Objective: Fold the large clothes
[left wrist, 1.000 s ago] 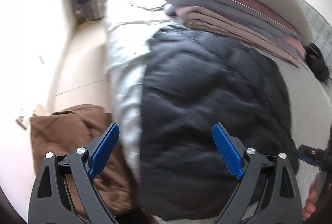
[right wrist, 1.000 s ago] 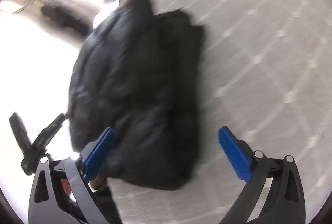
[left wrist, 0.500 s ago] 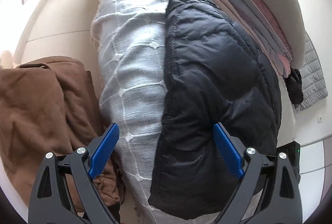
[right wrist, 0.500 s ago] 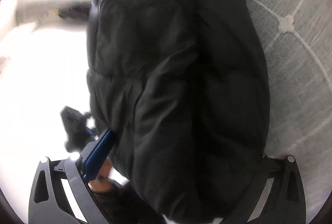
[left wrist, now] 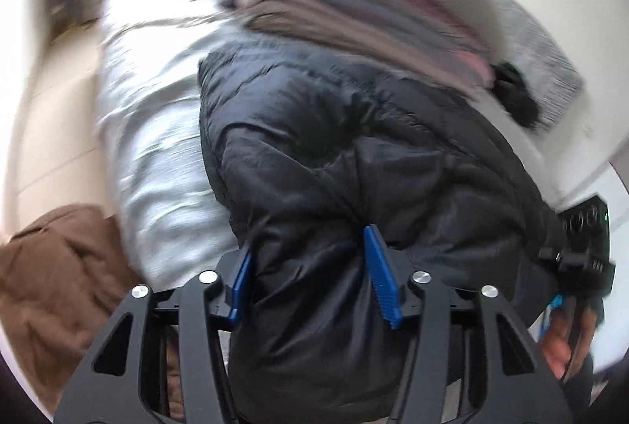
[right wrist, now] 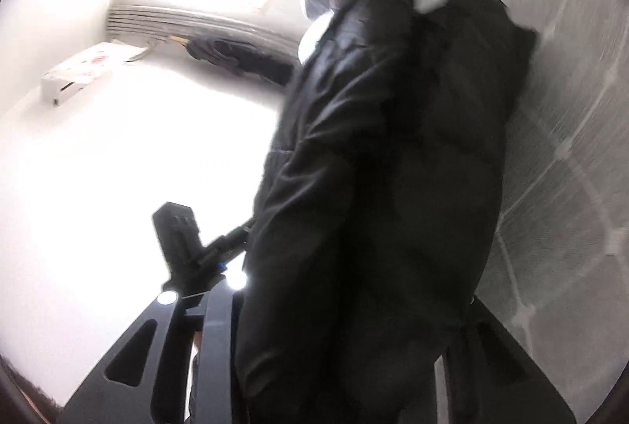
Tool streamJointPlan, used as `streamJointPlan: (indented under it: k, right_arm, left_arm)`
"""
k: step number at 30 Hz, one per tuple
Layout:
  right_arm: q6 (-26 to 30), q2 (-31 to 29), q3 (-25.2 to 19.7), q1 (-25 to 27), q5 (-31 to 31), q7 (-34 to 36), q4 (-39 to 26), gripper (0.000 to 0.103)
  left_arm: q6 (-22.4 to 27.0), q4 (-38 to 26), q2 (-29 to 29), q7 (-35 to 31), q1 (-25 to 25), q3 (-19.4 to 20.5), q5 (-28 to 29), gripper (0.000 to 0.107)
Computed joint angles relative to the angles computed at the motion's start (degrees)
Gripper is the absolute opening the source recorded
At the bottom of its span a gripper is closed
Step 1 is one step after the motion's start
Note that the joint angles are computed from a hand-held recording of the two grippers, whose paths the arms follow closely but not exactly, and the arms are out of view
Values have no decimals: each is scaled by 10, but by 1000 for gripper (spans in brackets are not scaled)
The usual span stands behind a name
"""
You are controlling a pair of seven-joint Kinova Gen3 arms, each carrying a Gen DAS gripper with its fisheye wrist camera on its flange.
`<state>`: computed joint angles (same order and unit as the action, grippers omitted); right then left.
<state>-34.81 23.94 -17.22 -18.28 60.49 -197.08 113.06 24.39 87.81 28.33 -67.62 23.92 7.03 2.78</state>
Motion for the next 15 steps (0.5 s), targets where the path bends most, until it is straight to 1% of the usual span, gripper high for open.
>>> streamJointPlan:
  k: [2, 3, 4, 5, 6, 7, 8, 9, 10, 11, 12, 13, 14, 15]
  right_arm:
    - [30, -53, -22, 20, 14, -5, 37, 29]
    - [53, -80, -31, 24, 32, -21, 60, 29]
    - [76, -102, -30, 21, 42, -45, 82, 29]
    - [100, -114, -38, 22, 46, -68, 103, 33]
    - [114, -116, -50, 33, 59, -91, 115, 43]
    - [119, -107, -71, 54, 63, -115, 133, 49]
    - [115, -104, -91, 81, 73, -138, 144, 55]
    - [102, -104, -101, 107, 73, -152, 160, 59]
    - [95, -111, -101, 124, 70, -157, 172, 61]
    - [83, -121, -95, 136, 58, -153, 181, 64]
    - [73, -133, -100, 141, 37, -146, 196, 73]
    - [73, -138, -106, 153, 22, -135, 200, 80]
    - [82, -145, -102, 157, 16, -130, 195, 88]
    - [96, -146, -103, 165, 20, -133, 181, 88]
  left_arm:
    - [5, -9, 12, -47, -26, 53, 12, 48]
    - [21, -23, 28, -70, -36, 80, 15, 48]
    - [44, -39, 42, -93, -42, 96, 21, 48]
    - [67, -56, 60, -112, -37, 103, 19, 48]
    - [91, -73, 72, -122, -23, 100, 8, 50]
    - [111, -86, 73, -123, -9, 86, 4, 52]
    - [121, -94, 67, -116, 10, 63, 7, 52]
    - [122, -97, 58, -99, 26, 38, 7, 57]
    - [114, -94, 49, -77, 31, 19, 5, 65]
    - [97, -81, 41, -65, 30, 11, 12, 68]
    - [84, -79, 40, -62, 18, 13, 29, 71]
    - [76, -83, 45, -68, -1, 26, 48, 71]
    - [72, -90, 52, -80, -18, 40, 61, 71]
    - [74, -108, 64, -83, -25, 44, 68, 71]
